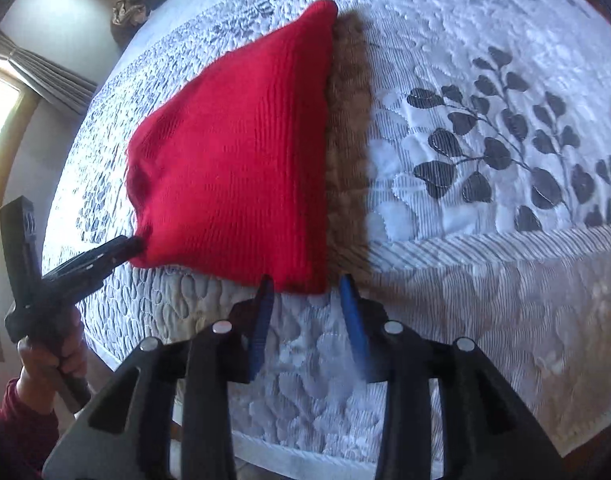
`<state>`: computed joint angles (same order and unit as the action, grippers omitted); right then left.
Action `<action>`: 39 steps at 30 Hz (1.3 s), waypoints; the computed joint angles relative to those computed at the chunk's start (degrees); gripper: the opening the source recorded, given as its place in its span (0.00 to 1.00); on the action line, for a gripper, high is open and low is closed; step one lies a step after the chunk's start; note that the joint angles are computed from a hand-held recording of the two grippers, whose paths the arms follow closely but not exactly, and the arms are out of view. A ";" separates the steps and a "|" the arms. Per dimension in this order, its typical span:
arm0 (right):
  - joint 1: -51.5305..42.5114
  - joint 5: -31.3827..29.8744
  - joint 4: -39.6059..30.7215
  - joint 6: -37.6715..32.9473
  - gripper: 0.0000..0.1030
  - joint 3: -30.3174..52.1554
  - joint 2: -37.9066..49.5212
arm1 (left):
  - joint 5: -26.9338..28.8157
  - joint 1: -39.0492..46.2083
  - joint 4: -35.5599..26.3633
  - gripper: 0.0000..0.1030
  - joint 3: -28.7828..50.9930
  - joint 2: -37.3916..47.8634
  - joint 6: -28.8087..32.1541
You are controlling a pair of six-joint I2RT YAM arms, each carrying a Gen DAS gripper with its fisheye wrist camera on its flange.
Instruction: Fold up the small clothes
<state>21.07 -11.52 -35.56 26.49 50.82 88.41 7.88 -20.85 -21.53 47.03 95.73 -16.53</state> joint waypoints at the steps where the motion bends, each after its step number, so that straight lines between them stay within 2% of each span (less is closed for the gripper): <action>1: 1.15 1.81 -0.67 0.69 0.34 -0.22 -0.95 | -1.14 -0.60 -0.58 0.60 -0.46 -1.24 -0.46; 4: 4.27 5.35 -2.00 3.25 0.36 -0.85 -3.02 | -3.04 -1.95 -1.68 0.64 -1.67 -4.19 -1.46; 6: 5.78 6.46 -2.38 4.86 0.40 -1.34 -4.06 | -4.25 -3.02 -2.41 0.65 -2.21 -5.84 -1.90; 10: 8.77 8.47 -4.49 7.16 0.43 -1.68 -5.94 | -5.36 -4.19 -4.12 0.65 -3.36 -9.57 -3.11; 14: 12.43 11.29 -6.81 10.13 0.51 -0.66 -6.43 | -7.24 -5.79 -6.84 0.65 -3.86 -13.70 -4.44; 18: 15.19 13.04 -9.03 13.51 0.52 0.12 -8.22 | -7.78 -7.32 -9.87 0.65 -4.09 -18.40 -6.23; 24: 18.33 15.47 -13.10 16.42 0.55 2.91 -10.38 | -12.79 -10.82 -15.33 0.66 -2.66 -23.47 -7.33; 31: 21.19 18.34 -17.54 17.89 0.60 7.47 -11.50 | -15.91 -12.93 -20.56 0.73 -0.47 -27.85 -7.77; 37: 22.95 19.49 -19.27 19.28 0.74 9.87 -11.55 | -16.94 -14.16 -24.09 0.81 1.49 -29.66 -8.40; 39: 23.65 20.60 -20.27 19.87 0.83 10.90 -11.27 | -17.26 -14.46 -25.28 0.83 2.18 -30.06 -8.52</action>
<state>44.72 9.09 -55.83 46.36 61.72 77.15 -9.38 -35.31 -46.81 49.20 65.68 -25.05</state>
